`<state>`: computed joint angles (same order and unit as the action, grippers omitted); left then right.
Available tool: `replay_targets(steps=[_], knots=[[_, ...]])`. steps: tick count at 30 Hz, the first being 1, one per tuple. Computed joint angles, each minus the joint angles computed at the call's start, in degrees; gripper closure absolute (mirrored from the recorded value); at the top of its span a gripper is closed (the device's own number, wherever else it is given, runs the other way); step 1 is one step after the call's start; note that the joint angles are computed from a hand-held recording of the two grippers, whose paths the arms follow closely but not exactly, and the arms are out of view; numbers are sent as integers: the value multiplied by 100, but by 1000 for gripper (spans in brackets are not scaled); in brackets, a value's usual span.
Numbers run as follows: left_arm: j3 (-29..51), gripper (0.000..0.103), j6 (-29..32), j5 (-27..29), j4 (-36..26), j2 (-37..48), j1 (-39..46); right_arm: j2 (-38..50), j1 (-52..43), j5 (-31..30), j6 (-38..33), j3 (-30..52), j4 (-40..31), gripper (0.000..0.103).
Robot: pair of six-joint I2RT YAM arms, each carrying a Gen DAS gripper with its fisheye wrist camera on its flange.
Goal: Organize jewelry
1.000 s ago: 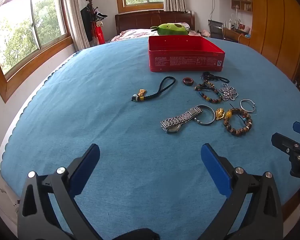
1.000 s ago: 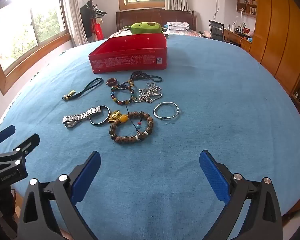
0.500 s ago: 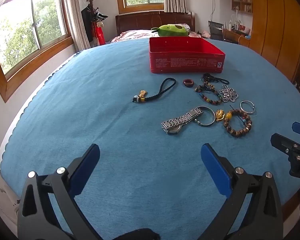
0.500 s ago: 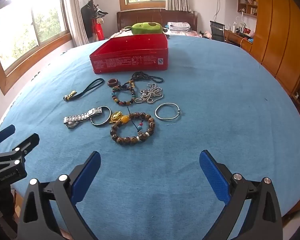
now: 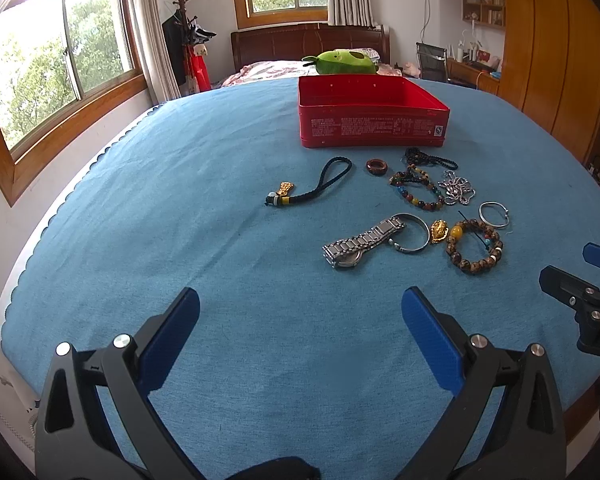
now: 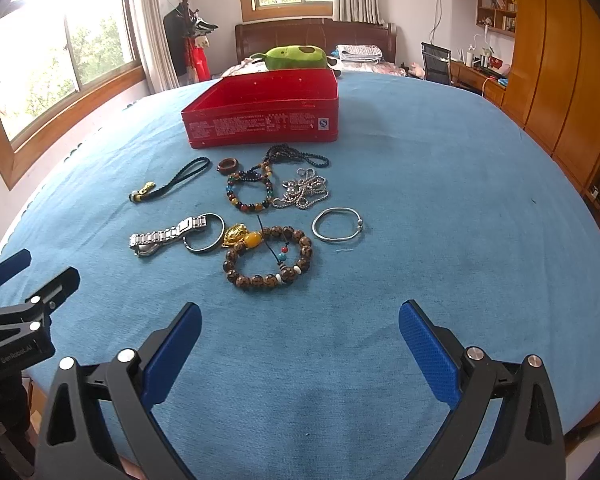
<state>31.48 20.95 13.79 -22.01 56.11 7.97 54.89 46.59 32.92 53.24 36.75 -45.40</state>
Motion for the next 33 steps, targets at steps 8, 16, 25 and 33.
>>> replay_targets(steps=[8, 16, 25, 33], knots=[[89, 3, 48, 39, -148, -56, 61, 102, 72, 41, 97, 82, -31, 4], [215, 3, 119, 103, -296, -47, 158, 78, -44, -45, -61, 22, 92, 4], [158, 3, 124, 119, -342, -160, 165, 94, -22, -28, -32, 7, 108, 4], [119, 3, 100, 99, -273, -146, 137, 81, -16, -33, -29, -17, 122, 4]])
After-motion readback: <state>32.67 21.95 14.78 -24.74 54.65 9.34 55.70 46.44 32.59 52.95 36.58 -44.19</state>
